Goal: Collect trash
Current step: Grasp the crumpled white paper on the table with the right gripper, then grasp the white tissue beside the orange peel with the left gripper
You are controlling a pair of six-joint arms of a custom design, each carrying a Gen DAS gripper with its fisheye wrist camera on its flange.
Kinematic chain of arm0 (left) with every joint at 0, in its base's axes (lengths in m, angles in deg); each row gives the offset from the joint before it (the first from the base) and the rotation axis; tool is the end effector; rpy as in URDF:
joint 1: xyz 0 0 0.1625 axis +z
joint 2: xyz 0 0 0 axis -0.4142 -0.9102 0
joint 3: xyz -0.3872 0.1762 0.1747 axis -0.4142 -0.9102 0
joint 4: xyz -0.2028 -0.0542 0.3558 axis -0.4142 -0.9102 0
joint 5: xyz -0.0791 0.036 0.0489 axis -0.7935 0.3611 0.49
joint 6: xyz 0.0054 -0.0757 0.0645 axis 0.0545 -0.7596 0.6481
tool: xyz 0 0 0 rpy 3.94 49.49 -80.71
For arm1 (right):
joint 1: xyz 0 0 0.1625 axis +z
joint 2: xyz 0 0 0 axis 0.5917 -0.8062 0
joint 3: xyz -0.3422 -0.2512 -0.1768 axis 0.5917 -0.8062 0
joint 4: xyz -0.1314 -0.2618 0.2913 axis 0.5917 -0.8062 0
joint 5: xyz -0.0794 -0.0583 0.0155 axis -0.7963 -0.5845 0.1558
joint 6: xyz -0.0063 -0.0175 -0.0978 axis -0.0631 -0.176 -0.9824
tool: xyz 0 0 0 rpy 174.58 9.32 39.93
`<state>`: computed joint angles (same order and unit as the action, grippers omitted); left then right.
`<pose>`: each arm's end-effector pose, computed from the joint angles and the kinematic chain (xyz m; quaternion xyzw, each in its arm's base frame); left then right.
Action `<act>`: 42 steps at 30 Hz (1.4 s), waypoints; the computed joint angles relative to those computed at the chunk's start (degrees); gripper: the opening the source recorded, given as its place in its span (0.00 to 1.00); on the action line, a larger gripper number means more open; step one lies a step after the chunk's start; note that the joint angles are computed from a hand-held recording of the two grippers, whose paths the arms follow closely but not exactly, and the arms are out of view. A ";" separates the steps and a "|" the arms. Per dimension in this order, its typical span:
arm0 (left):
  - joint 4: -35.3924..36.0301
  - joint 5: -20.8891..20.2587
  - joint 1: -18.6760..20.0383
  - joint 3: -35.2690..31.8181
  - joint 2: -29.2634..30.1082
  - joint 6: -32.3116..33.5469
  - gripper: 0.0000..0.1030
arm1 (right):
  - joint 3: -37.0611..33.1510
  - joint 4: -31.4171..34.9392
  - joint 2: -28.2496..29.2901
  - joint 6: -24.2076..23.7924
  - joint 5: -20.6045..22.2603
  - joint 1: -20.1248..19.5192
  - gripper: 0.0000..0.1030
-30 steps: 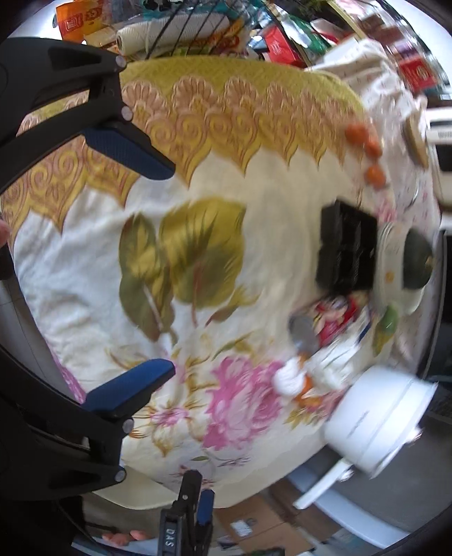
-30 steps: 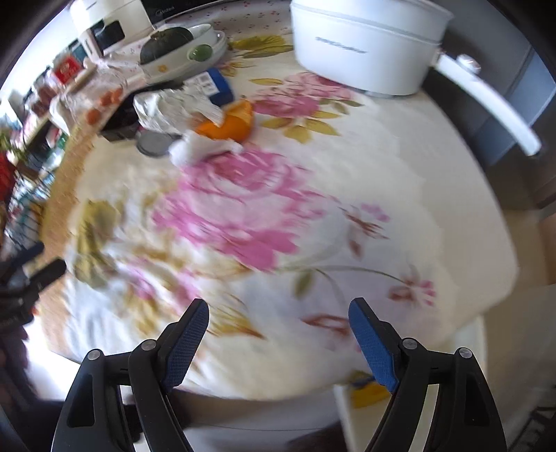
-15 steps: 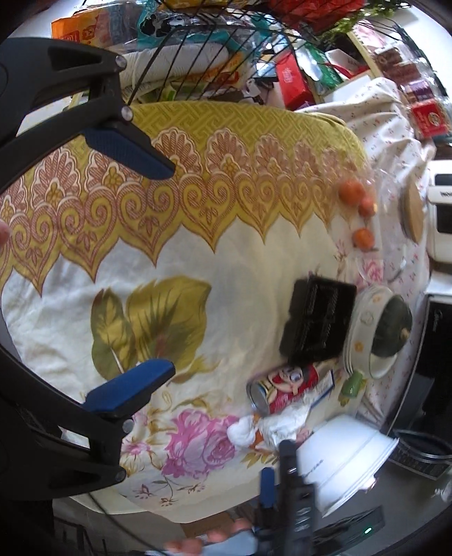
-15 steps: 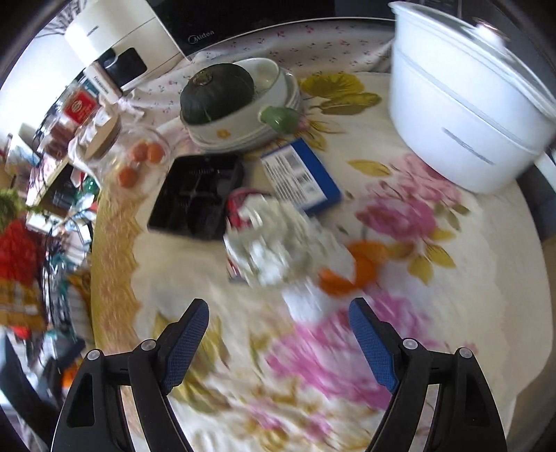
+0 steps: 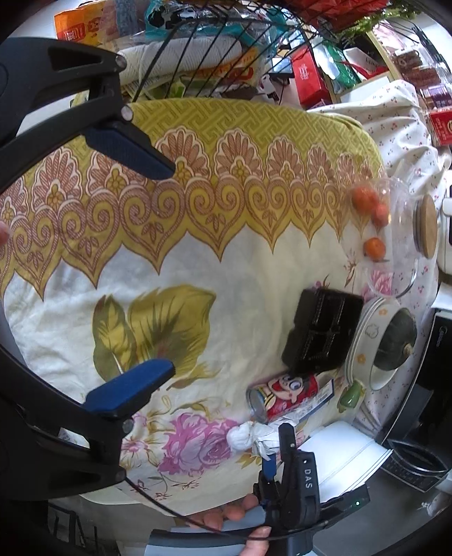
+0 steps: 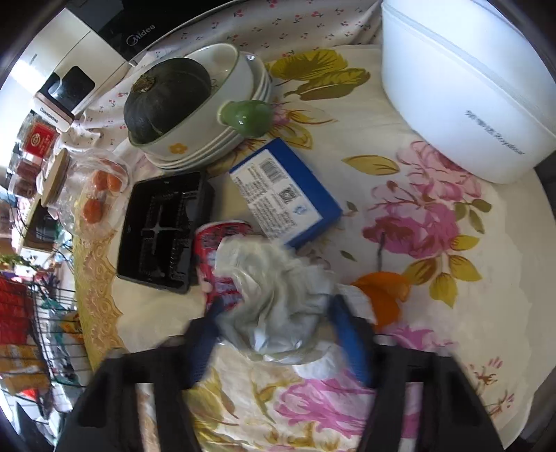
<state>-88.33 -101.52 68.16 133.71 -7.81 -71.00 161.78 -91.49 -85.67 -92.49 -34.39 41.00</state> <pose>-0.3573 -0.6076 -0.0401 0.1762 0.9310 -0.1333 0.2906 -0.0660 -0.6829 0.3505 -0.1062 -0.9431 0.1625 0.2700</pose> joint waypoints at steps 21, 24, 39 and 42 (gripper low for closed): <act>0.00 -6.50 -1.00 -0.85 2.07 1.10 0.99 | 13.22 -6.05 -13.18 -8.43 4.53 -2.14 0.36; -1.04 -6.55 -1.93 -0.88 3.00 3.53 0.99 | 16.89 -8.40 -15.79 -10.20 2.48 -3.39 0.36; 7.98 -1.88 -6.34 -19.67 18.32 24.44 0.77 | 27.52 -16.19 -25.90 -24.42 1.91 -11.89 0.37; 11.17 -1.29 -6.44 -25.94 21.99 26.43 0.72 | 27.11 -14.28 -26.44 -25.04 3.38 -12.93 0.37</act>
